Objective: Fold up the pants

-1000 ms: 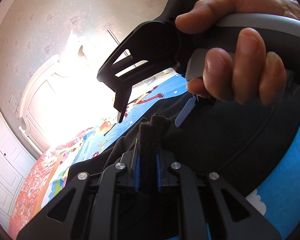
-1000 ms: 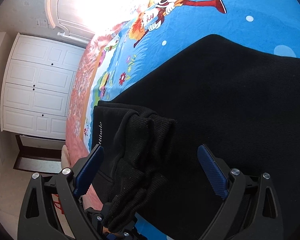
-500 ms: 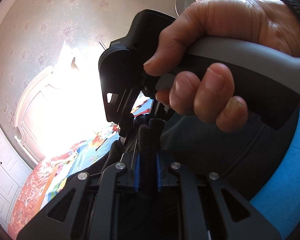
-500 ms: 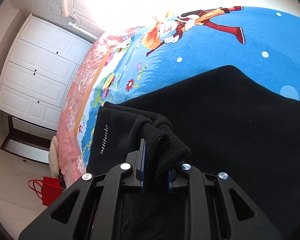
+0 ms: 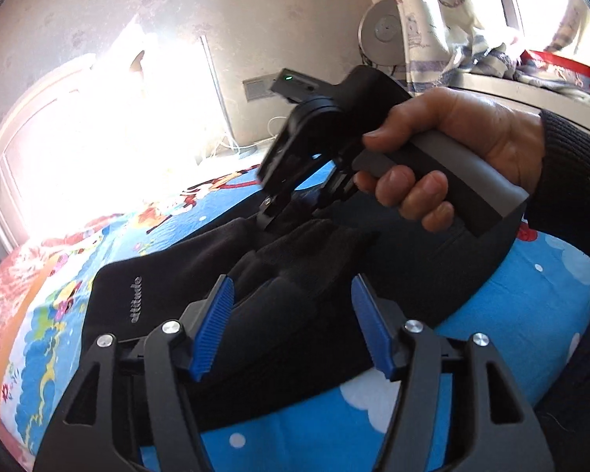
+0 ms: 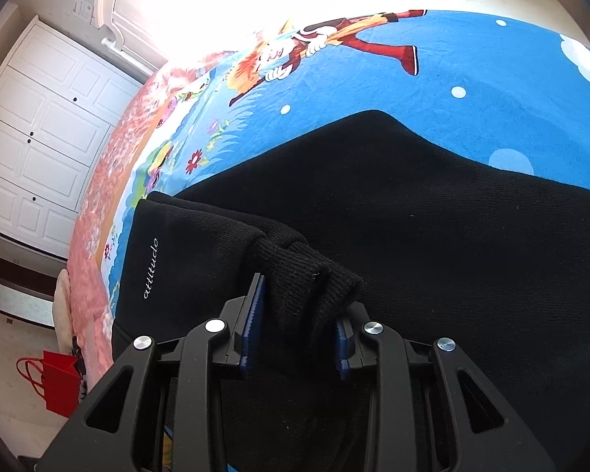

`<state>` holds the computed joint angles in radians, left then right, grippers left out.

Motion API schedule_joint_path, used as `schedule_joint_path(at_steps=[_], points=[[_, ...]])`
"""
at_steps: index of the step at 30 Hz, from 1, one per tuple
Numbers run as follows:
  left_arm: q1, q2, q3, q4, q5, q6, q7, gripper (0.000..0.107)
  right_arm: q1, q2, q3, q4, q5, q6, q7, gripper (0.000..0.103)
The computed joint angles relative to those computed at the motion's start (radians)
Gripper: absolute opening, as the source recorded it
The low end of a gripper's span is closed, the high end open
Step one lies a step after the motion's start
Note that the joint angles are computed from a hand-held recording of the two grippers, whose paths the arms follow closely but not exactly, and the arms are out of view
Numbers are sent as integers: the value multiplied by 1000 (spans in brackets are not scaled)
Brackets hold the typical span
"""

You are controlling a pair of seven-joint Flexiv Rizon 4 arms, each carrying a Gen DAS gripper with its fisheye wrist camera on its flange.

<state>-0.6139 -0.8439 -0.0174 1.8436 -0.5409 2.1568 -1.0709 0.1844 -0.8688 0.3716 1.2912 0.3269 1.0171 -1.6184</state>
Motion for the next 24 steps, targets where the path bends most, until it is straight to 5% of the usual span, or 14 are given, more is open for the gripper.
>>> schedule_joint_path(at_steps=[1, 4, 6, 9, 11, 13, 16, 18, 19, 23, 24], points=[[27, 22, -18, 50, 5, 29, -44, 63, 23, 25, -32, 35, -14, 42, 26, 36], [48, 86, -41, 195, -56, 98, -179, 64, 121, 109, -147, 202, -84, 293, 121, 98], [50, 113, -26, 251, -113, 107, -226, 63, 172, 142, -189, 288, -135, 437, 117, 99], [94, 137, -23, 307, -124, 113, -289, 63, 336, 166, -376, 366, -219, 514, 235, 93], [206, 157, -71, 349, -19, 129, -420, 63, 440, 164, -488, 385, -288, 462, 311, 55], [281, 179, -86, 388, 60, 142, -524, 62, 491, 148, -532, 404, -341, 475, 341, 50], [410, 185, -132, 396, 228, 120, -656, 52, 552, 118, -593, 420, -416, 463, 387, 50], [460, 175, -158, 377, 298, 100, -726, 34, 614, 106, -666, 454, -441, 482, 410, 71], [477, 168, -163, 366, 331, 95, -750, 30, 652, 95, -724, 477, -499, 492, 476, 91], [432, 126, -113, 278, 348, -48, -695, 27, 644, 69, -721, 497, -516, 532, 515, 93], [411, 113, -85, 266, 335, -66, -677, 34, 641, 65, -719, 498, -523, 541, 529, 94]])
